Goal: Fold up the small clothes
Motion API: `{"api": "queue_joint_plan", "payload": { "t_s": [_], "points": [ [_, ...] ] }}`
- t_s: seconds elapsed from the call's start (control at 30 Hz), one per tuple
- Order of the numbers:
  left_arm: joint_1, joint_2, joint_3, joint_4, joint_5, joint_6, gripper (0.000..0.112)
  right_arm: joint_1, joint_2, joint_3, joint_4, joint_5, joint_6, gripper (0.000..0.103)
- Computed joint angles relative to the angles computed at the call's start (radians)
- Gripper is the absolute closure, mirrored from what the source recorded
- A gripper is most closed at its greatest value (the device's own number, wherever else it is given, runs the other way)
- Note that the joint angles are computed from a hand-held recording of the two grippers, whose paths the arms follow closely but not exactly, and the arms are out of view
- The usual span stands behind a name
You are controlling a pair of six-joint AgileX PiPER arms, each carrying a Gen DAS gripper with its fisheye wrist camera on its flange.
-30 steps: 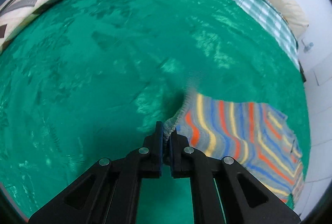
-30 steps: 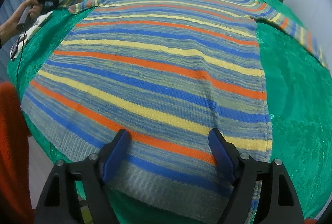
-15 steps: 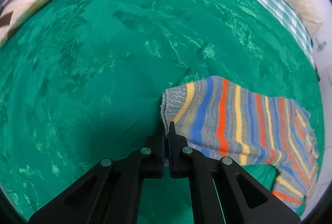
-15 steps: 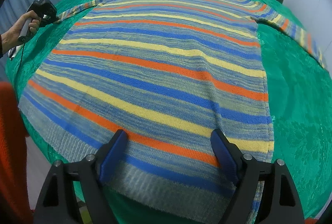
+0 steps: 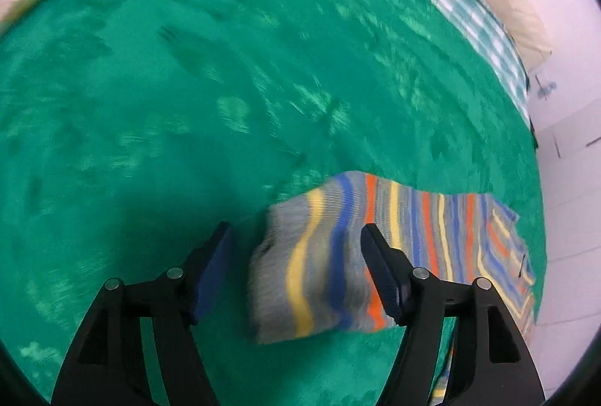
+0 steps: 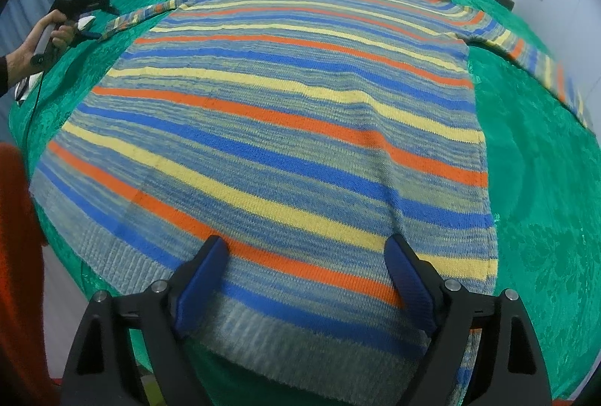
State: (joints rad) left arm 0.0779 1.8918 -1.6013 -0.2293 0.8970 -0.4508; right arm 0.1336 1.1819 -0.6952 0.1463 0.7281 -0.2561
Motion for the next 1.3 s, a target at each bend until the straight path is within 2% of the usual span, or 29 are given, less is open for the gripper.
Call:
{"api": "queue_joint_plan", "payload": {
  "t_s": [0.03,0.07,0.1,0.13,0.2,0.27,0.33,0.43,0.53,0.57,0.6,0.67,0.77,0.87,0.93,1.03,1.13,1.2,1.23,1.3],
  "points": [
    [-0.008,0.02,-0.024,0.02,-0.001,-0.016,0.057,0.007,0.003,0.0,-0.011,-0.005,0.015,0.016],
    [-0.015,0.038,-0.049,0.032,-0.001,-0.023,0.093,0.014,0.003,0.001,-0.019,-0.008,0.027,0.015],
    [-0.01,0.064,-0.087,0.018,0.01,-0.012,0.109,0.023,0.004,0.002,-0.032,-0.012,0.045,0.014],
    [-0.016,0.07,-0.103,0.044,0.013,-0.042,0.109,0.03,0.005,0.003,-0.042,-0.016,0.057,0.013],
    [-0.046,0.07,-0.119,0.203,0.026,-0.147,0.109,0.049,0.007,0.005,-0.073,-0.024,0.09,0.012],
    [-0.065,0.086,-0.13,0.296,0.049,-0.212,0.109,0.055,0.013,0.003,-0.086,-0.027,0.106,0.012],
    [-0.065,0.098,-0.138,0.304,0.055,-0.224,0.109,0.055,0.019,0.0,-0.087,-0.029,0.108,0.011],
    [-0.079,0.114,-0.169,0.328,0.087,-0.238,0.1,0.053,0.021,-0.002,-0.087,-0.031,0.106,0.01],
    [-0.092,0.069,-0.129,0.373,0.116,-0.269,0.075,0.043,0.018,0.006,-0.074,-0.04,0.085,0.01],
    [-0.111,0.03,-0.091,0.418,0.133,-0.302,0.059,0.037,0.018,0.006,-0.066,-0.04,0.074,0.01],
    [-0.121,-0.01,-0.039,0.436,0.12,-0.316,0.051,0.027,0.021,0.004,-0.056,-0.04,0.057,0.01],
    [-0.153,-0.146,0.114,0.458,0.074,-0.328,0.047,0.014,0.015,0.0,-0.036,-0.029,0.037,0.01],
    [-0.246,-0.302,0.259,0.491,0.07,-0.34,0.043,-0.025,-0.013,-0.02,0.023,0.03,-0.012,0.012],
    [-0.442,-0.448,0.372,0.547,0.091,-0.401,0.037,-0.109,-0.075,-0.032,0.1,0.078,-0.072,0.013],
    [-0.603,-0.5,0.405,0.561,0.095,-0.459,0.035,-0.148,-0.103,-0.043,0.094,0.089,-0.053,0.013],
    [-0.877,-0.477,0.419,0.601,0.064,-0.572,0.035,-0.191,-0.111,-0.061,0.086,0.109,-0.024,0.014],
    [-1.053,-0.364,0.388,0.653,0.06,-0.646,0.032,-0.137,-0.104,-0.056,0.017,0.103,0.055,0.016],
    [-1.133,-0.249,0.351,0.626,0.09,-0.614,0.033,-0.072,-0.063,-0.044,-0.097,0.123,0.158,0.016],
    [-1.18,-0.202,0.338,0.648,0.139,-0.627,0.033,-0.048,-0.034,-0.026,-0.146,0.139,0.202,0.015],
    [-1.26,-0.201,0.368,0.734,0.172,-0.713,0.031,-0.034,-0.076,0.013,-0.174,0.127,0.229,0.015]
  ]
}}
